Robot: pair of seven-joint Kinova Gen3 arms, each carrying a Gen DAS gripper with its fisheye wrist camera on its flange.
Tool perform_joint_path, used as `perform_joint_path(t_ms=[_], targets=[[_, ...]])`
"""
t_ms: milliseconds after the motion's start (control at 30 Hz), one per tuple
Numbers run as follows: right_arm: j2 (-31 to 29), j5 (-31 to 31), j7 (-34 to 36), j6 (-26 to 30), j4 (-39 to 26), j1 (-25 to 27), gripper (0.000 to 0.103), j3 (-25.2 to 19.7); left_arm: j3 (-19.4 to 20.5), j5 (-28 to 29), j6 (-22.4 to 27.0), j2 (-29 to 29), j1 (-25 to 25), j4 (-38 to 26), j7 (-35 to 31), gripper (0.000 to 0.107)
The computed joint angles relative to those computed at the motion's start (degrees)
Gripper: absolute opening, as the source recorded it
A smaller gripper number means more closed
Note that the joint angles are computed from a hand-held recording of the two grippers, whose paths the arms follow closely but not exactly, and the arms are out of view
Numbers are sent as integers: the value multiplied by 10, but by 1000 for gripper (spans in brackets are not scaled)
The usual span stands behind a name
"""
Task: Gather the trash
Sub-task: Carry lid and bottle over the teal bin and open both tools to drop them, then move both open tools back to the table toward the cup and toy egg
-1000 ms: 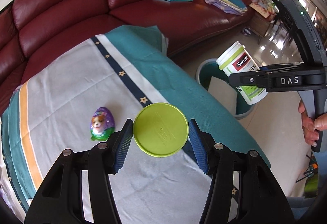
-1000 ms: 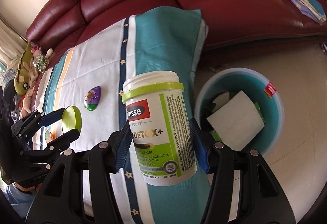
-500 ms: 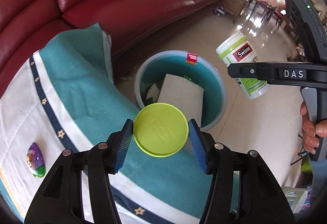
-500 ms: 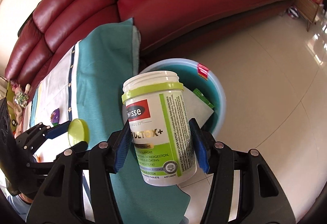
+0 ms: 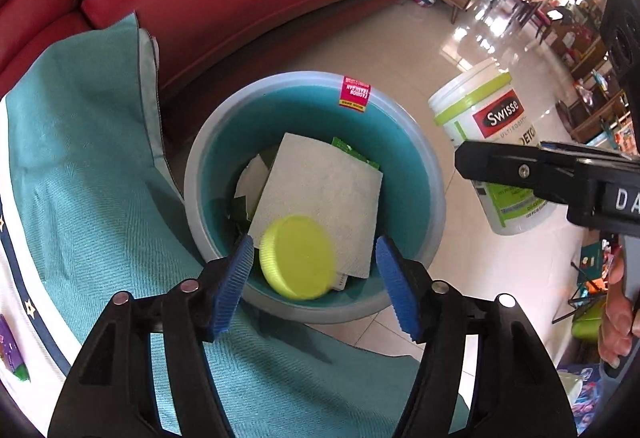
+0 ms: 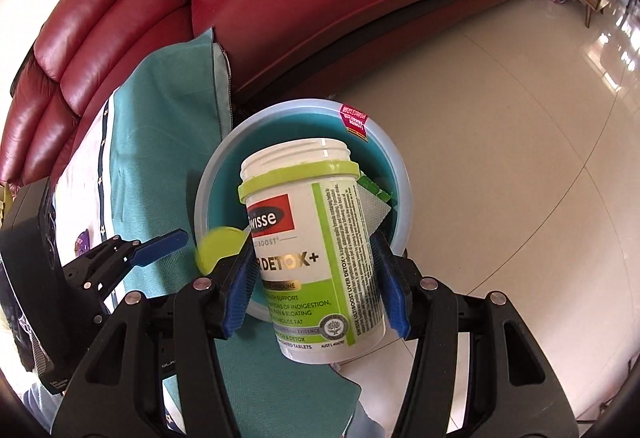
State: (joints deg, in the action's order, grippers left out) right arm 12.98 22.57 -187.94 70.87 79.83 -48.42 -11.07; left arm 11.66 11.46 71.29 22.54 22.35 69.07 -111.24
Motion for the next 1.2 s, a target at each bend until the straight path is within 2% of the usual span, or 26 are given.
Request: perform_joint_path(t_ms=[200, 300, 367, 633, 767, 967, 1200], targets=[[6, -11, 14, -16, 3, 8, 53, 1, -4, -6, -5, -15, -8, 15, -6, 90], [6, -19, 15, -35, 10, 14, 56, 4, -6, -1, -13, -32, -20, 32, -17, 95], [10, -18, 10, -30, 4, 11, 70, 6, -7, 2, -11, -40, -26, 36, -21, 95], [22, -19, 13, 18, -37, -4, 82, 6, -10, 28, 2, -65, -56, 57, -42, 96], [40, -22, 16, 66, -77, -22, 85, 8, -13, 36, 11, -77, -66, 65, -48, 96], [60, -19, 23, 100, -123, -52, 86, 12, -18, 47, 16, -106, -81, 85, -64, 96], [97, 0, 24, 161, -212, -109, 86, 25, -33, 78, 22, -154, -113, 115, -98, 97]])
